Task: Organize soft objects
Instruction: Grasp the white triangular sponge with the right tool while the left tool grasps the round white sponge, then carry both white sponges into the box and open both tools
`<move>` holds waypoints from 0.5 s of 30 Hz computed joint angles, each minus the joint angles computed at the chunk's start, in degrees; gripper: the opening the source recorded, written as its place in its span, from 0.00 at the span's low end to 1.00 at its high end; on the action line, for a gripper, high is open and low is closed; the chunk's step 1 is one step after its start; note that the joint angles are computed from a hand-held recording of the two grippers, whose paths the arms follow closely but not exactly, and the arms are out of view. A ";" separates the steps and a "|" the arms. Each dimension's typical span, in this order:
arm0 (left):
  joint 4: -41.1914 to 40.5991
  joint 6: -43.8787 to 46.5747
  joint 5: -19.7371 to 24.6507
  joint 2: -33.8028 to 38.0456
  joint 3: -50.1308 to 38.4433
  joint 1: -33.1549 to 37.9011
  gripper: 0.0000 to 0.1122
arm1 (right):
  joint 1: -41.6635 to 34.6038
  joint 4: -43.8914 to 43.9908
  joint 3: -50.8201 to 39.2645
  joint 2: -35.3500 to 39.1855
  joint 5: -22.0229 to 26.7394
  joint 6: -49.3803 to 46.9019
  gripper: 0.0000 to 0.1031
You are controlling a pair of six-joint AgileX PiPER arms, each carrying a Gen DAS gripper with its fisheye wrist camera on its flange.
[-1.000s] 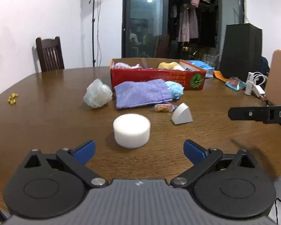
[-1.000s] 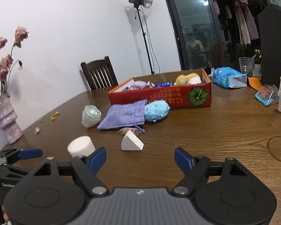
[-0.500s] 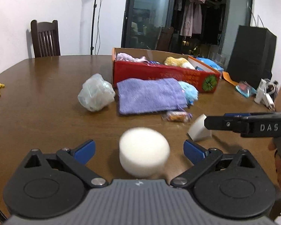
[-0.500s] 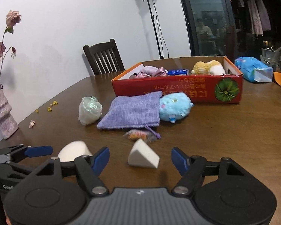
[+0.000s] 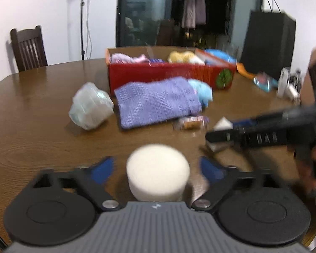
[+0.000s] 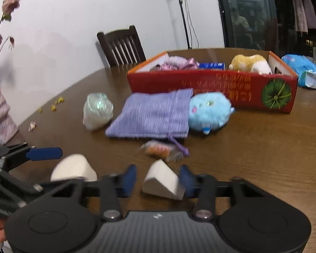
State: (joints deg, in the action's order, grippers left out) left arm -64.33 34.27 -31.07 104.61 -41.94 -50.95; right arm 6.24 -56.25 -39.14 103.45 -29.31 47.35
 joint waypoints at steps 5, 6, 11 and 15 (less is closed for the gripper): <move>3.73 -4.78 0.36 -0.02 0.22 0.81 0.51 | -0.28 3.06 1.03 0.01 -1.38 -2.74 0.29; 4.16 -5.42 0.03 -0.49 0.39 0.64 0.51 | -0.65 2.52 1.26 -0.29 -1.54 -2.43 0.29; 9.48 -9.02 1.65 -3.06 -0.81 2.77 0.51 | -3.15 -0.22 2.10 -2.18 -4.65 -0.46 0.29; 23.50 -14.82 10.11 -2.82 -11.22 11.94 0.52 | -8.18 -8.48 -3.92 -2.92 -7.10 8.56 0.29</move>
